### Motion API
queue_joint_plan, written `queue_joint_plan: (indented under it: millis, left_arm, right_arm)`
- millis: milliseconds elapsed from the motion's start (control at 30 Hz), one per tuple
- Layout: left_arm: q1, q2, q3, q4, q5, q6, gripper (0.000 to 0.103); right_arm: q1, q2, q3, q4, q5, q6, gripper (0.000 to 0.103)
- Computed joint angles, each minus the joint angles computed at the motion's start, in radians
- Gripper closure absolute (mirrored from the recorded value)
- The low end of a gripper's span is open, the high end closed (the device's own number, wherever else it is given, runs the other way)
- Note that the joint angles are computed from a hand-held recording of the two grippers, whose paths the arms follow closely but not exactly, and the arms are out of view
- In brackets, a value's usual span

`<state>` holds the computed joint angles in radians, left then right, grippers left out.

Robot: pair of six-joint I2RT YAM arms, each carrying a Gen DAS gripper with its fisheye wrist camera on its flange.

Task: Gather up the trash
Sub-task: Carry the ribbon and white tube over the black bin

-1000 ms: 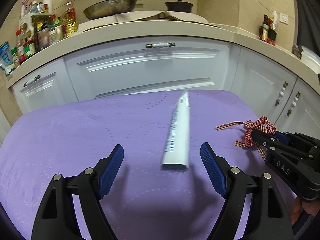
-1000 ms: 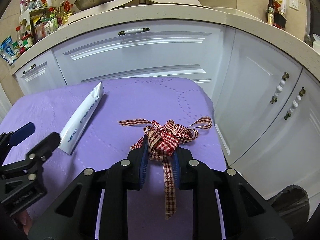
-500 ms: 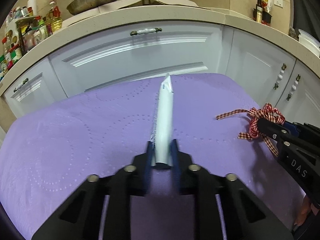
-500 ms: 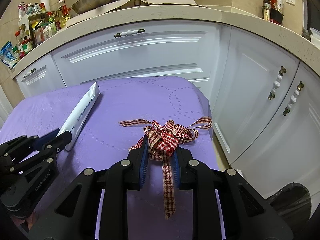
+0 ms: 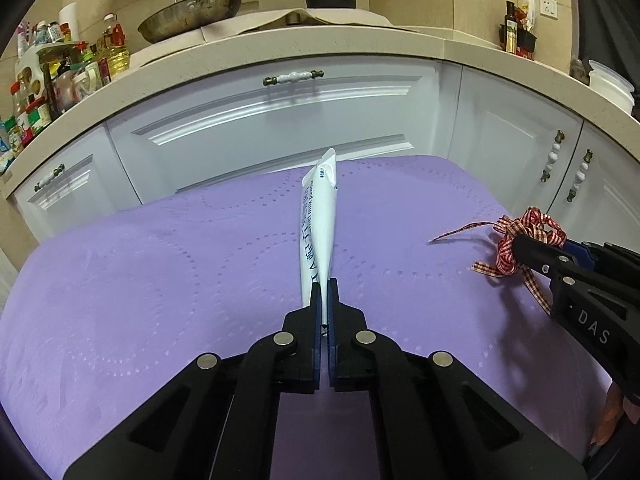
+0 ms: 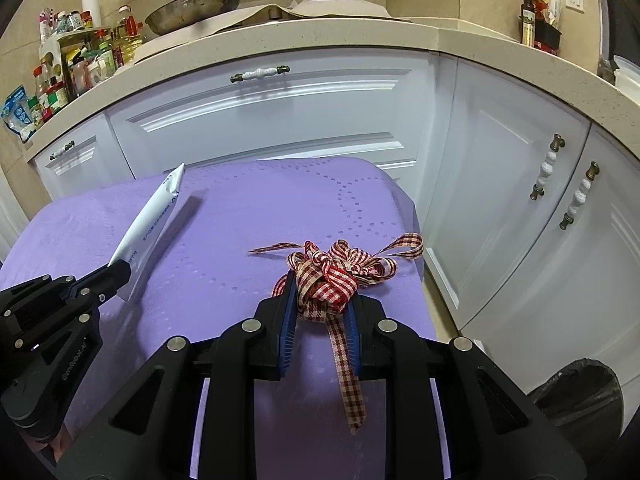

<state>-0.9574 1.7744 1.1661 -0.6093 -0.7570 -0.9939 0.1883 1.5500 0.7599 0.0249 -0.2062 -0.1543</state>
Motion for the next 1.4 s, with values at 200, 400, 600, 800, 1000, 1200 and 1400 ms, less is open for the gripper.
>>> queue_joint_plan:
  millis: [200, 400, 600, 800, 1000, 1200, 1400]
  left_arm:
    - [-0.045, -0.039, -0.025, -0.054, -0.03, -0.074, 0.101]
    - [-0.111, -0.08, -0.051, -0.131, -0.058, -0.184, 0.101]
    - [-0.197, -0.107, -0.063, -0.224, -0.085, -0.314, 0.101]
    - [-0.292, -0.109, -0.045, -0.33, -0.107, -0.446, 0.101]
    - [-0.39, -0.074, 0.01, -0.438, -0.122, -0.569, 0.101]
    - [-0.48, -0.027, 0.064, -0.521, -0.122, -0.683, 0.101]
    - [-0.542, 0.033, 0.129, -0.573, -0.118, -0.742, 0.101]
  right_arm:
    - [0.007, -0.074, -0.052, -0.008, -0.002, 0.003, 0.082]
    - [-0.003, -0.177, -0.12, -0.035, -0.015, -0.003, 0.082]
    - [-0.044, -0.329, -0.209, -0.088, -0.045, -0.024, 0.082]
    - [-0.092, -0.501, -0.289, -0.174, -0.079, -0.065, 0.082]
    - [-0.173, -0.686, -0.351, -0.293, -0.141, -0.118, 0.082]
    - [-0.298, -0.85, -0.383, -0.447, -0.24, -0.209, 0.083]
    - [-0.49, -0.961, -0.386, -0.611, -0.381, -0.35, 0.082]
